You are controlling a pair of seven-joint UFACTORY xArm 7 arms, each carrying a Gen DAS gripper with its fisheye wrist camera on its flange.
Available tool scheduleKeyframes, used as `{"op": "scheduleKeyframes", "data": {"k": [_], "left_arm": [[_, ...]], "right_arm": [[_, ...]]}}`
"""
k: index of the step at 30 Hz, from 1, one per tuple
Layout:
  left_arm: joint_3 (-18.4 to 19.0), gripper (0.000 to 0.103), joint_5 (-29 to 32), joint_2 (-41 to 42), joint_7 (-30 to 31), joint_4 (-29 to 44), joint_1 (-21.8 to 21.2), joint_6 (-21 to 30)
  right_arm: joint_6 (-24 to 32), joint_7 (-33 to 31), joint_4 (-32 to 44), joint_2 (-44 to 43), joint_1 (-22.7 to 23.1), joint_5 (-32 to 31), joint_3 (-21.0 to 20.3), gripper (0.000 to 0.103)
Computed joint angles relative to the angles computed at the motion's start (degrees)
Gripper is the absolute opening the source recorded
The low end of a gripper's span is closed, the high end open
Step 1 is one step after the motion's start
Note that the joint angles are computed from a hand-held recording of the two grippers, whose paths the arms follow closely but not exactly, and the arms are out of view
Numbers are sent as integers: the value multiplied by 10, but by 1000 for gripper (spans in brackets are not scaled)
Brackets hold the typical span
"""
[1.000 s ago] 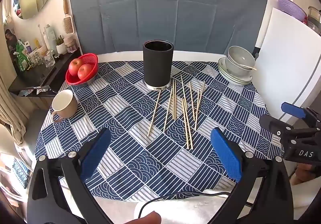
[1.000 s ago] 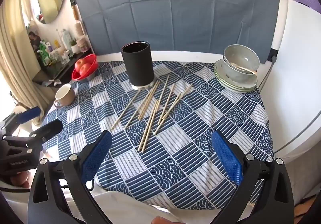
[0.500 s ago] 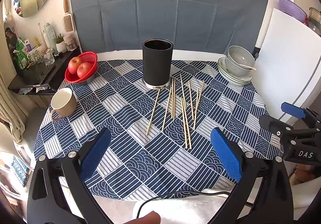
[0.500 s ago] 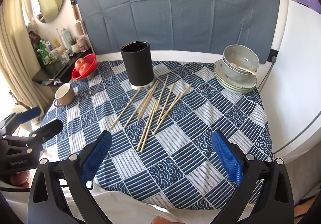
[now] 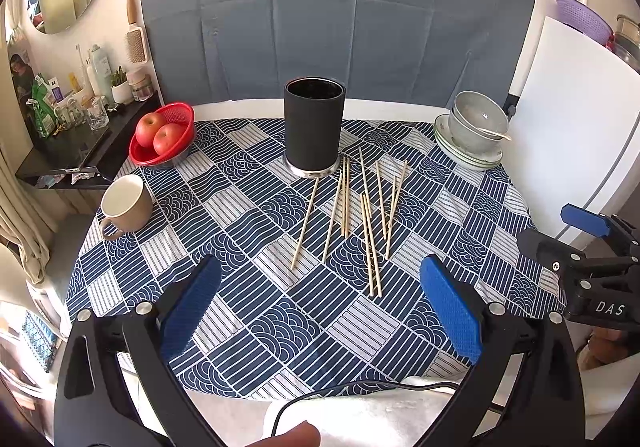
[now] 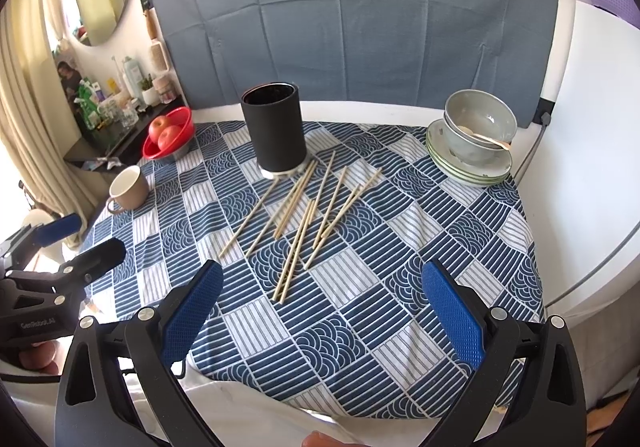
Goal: Organize utensils
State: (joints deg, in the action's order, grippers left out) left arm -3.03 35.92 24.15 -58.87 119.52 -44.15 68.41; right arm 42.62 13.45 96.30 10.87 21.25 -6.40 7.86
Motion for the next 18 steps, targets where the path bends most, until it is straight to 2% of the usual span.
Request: {"op": "scheduleKeyframes", "data": {"k": [10,18], "left_arm": [[1,97,-1,5,2,7,-2,2],[8,97,-3,25,9,42,-14,20]], "right_arm": [[0,-4,-1,-1,-1,2,0,95],[-6,-10,-17,-11,-8,12,0,95]]}}
